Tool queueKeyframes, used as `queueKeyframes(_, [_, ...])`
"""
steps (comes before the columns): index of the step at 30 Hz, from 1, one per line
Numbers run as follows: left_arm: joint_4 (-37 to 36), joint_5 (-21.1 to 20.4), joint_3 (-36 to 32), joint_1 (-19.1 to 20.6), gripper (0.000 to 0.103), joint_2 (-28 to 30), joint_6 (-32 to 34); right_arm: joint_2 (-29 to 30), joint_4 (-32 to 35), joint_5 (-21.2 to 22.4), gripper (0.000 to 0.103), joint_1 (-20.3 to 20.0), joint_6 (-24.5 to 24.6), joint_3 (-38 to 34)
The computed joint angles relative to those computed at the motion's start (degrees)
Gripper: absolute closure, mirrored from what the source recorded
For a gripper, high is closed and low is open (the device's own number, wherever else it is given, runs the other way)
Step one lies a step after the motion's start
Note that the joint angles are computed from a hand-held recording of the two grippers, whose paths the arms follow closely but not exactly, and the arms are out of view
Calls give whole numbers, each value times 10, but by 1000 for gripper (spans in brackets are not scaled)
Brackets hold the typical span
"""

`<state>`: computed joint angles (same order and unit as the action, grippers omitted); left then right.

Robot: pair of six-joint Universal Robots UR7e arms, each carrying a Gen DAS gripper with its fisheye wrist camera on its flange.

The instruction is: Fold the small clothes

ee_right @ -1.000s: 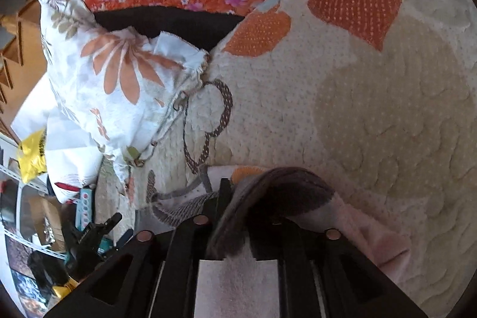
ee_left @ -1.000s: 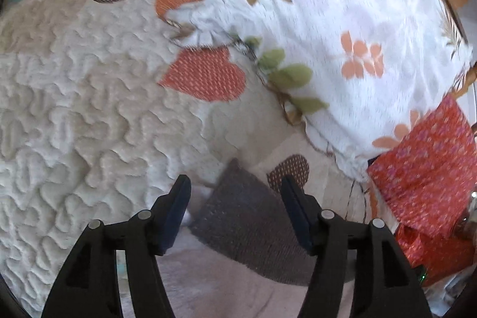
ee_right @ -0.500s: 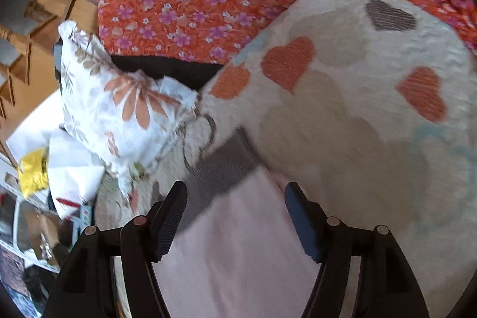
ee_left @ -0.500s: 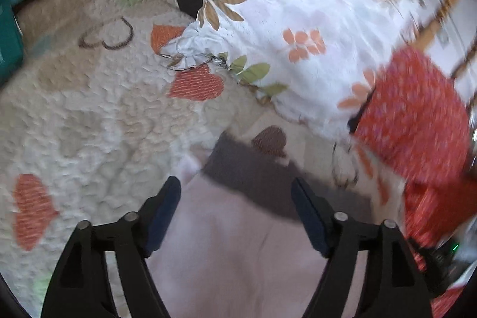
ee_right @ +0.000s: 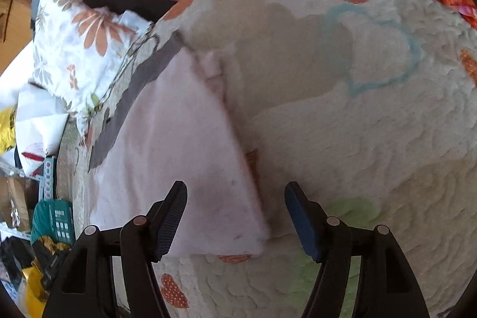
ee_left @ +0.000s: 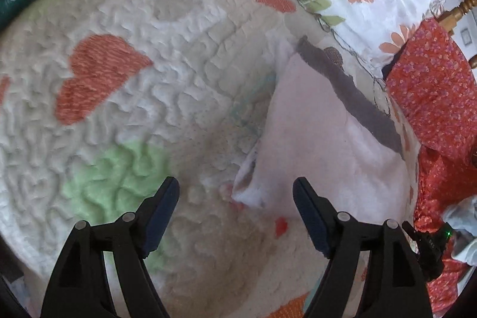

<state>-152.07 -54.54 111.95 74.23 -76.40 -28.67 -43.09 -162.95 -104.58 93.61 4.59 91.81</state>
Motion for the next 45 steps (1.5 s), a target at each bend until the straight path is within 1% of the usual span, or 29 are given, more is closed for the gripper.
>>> queueKeyframes(2, [-22,5,-1,-2,23,14,28,7,4,26,30,-1,2,-3])
queueKeyframes(4, [-43,8,-3,-6,23,28,62,15,-6,24,29,6,-2,-5])
queueKeyframes(5, [-45,0,-7,-5,23,33,73,19,-8,24,34,8,-10,-6])
queueKeyframes(6, [-39,-6,-13,-5,32,39,84,22,-4,20,41,12,-19,-10])
queueKeyframes(7, [-30,-1,-17,-7,73,43,90,24,5,16,70,15,-31,-14])
queueKeyframes(8, [-1,14,-26,-10,96,47,86,22,8,17,82,15,-36,-12])
queueKeyframes(9, [16,29,-30,-13,96,47,80,18,5,15,82,16,-41,-9])
queueKeyframes(10, [9,33,-27,-15,96,44,81,11,2,6,86,18,-52,-2])
queueKeyframes(13, [-3,56,-23,-21,97,28,79,-10,-9,-10,88,17,-81,17])
queueKeyframes(15, [11,74,-26,-23,98,21,70,-14,-8,-33,91,14,-86,20])
queueKeyframes(16, [22,87,-25,-25,99,17,63,-13,-4,-47,94,13,-87,18])
queueKeyframes(17, [31,93,-26,-24,99,15,57,-14,2,-54,94,9,-85,19])
queueKeyframes(19, [36,77,-24,-19,99,8,47,-14,14,-82,94,6,-74,14])
queueKeyframes(20, [37,80,-22,-20,99,4,43,-19,13,-77,94,2,-70,15])
queueKeyframes(21, [38,94,-20,-23,99,4,39,-23,12,-77,94,1,-64,16])
queueKeyframes(22, [40,126,-15,-31,99,3,35,-26,7,-83,94,2,-61,16])
queueKeyframes(24, [22,158,-7,-40,94,1,34,-32,-25,-95,94,11,-67,17])
queueKeyframes(25, [13,161,-5,-41,83,-1,33,-32,-43,-95,93,16,-76,17])
queueKeyframes(26, [1,160,-2,-42,75,-4,33,-31,-61,-90,93,22,-86,17])
queueKeyframes(27, [-15,158,1,-42,60,-5,34,-29,-75,-80,93,29,-96,16])
queueKeyframes(28, [-31,159,4,-43,51,-6,35,-25,-79,-68,93,36,-105,13])
queueKeyframes(30, [-35,163,4,-45,50,-4,34,-10,-72,-54,93,51,-117,1])
queueKeyframes(33, [-13,164,-2,-46,47,2,34,14,-40,-30,93,67,-138,-18])
queueKeyframes(37, [-3,152,-5,-45,42,6,37,58,-16,-21,93,86,-158,-46])
queueKeyframes(39, [-2,153,-2,-46,40,3,40,78,-2,-30,93,92,-164,-58])
queueKeyframes(40, [-3,154,-1,-46,39,2,41,91,17,-41,92,95,-163,-69])
queueKeyframes(42, [-5,155,1,-46,37,-3,39,109,50,-65,84,96,-157,-83])
queueKeyframes(43, [-6,155,2,-46,35,-5,37,115,50,-74,83,96,-158,-87])
queueKeyframes(45, [-4,153,2,-44,34,-10,29,114,28,-81,82,100,-170,-77])
